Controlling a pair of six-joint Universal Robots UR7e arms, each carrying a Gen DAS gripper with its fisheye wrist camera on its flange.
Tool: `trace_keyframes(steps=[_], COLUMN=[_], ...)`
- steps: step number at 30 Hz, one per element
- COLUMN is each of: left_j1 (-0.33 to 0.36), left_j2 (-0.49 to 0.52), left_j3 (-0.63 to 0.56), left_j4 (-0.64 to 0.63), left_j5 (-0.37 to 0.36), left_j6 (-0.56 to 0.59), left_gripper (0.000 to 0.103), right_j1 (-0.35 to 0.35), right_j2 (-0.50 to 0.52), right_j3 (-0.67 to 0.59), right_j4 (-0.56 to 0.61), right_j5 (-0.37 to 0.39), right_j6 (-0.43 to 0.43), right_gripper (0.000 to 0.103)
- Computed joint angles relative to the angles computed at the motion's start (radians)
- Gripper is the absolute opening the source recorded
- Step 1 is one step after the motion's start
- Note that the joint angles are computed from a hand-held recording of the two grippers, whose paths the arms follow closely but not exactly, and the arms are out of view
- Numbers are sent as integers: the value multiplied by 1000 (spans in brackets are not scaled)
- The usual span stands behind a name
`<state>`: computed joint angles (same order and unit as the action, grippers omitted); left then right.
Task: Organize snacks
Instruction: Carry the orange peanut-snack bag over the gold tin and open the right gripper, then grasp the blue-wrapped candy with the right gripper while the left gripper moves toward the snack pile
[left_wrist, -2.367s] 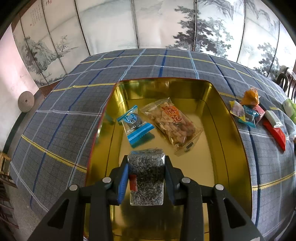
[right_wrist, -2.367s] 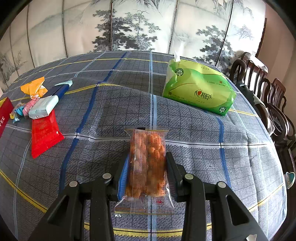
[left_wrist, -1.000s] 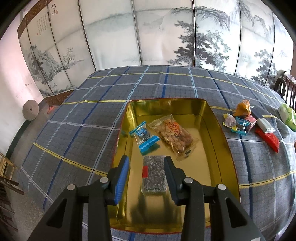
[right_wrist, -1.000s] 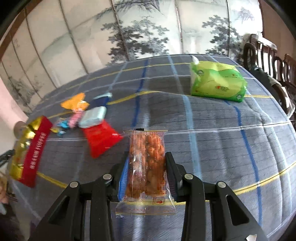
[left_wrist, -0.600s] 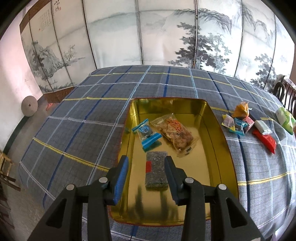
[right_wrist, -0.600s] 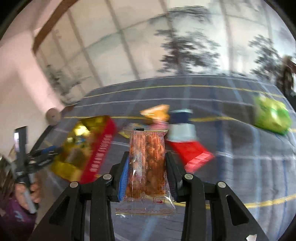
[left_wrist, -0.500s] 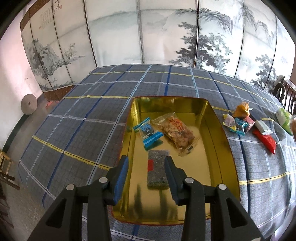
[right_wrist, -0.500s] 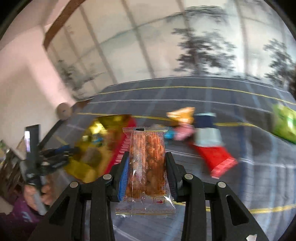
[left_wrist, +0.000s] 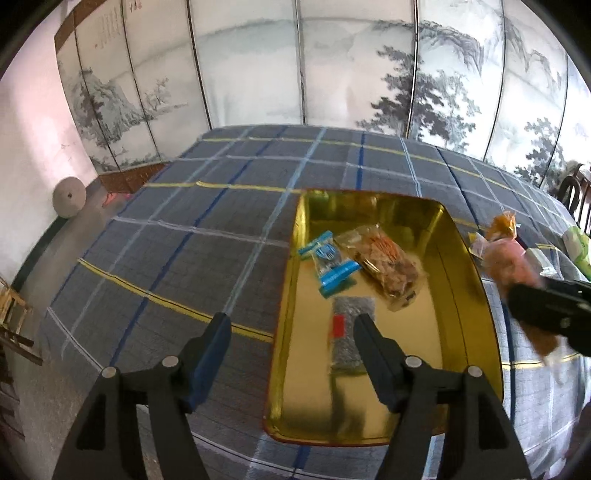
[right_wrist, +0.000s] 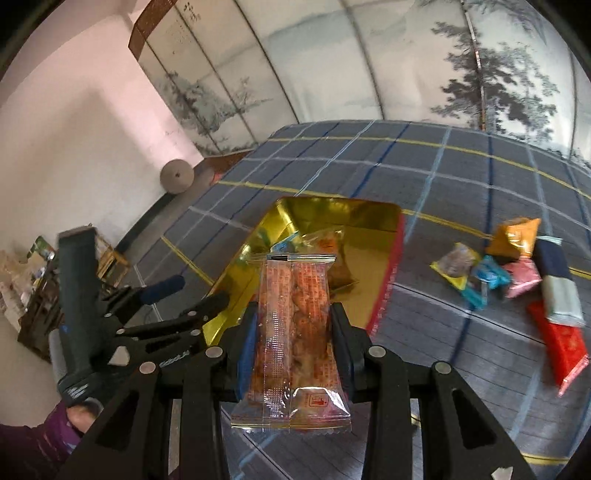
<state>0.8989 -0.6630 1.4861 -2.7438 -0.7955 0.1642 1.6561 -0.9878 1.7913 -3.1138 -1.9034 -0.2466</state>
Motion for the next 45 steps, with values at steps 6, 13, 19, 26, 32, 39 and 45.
trace_keyframes(steps=[6,13,19,26,32,39,45], left_j1=[5,28,34,33,24,12,3], left_j2=[-2,-22,-44,-45,-42,-56,-52], left_j3=[-13,-48,-22,-22,-15,7,1], left_j4=[40,157,126,145,137,96,134], left_j5=[16,-37,-75,-89,-75,-80,-135], left_j6=[-13,-121,-129,-138,-123,-76,-98], left_gripper=[72,72,72,72,72,72,72], right_j1=[-1,-9,-12,-13,-25,-85,-112], right_j2=[49,83,103,121,75,-83,-97], right_j3=[-52,-89,-112,-121,-65,50,5], right_j4=[45,76,92,84,14,-56,11], right_j5=[-23,-34,-34,-31,18,-99,-169], right_j6=[3,10,16,5,0,-100,-217], right_gripper=[35,35,35,36,36,39,39])
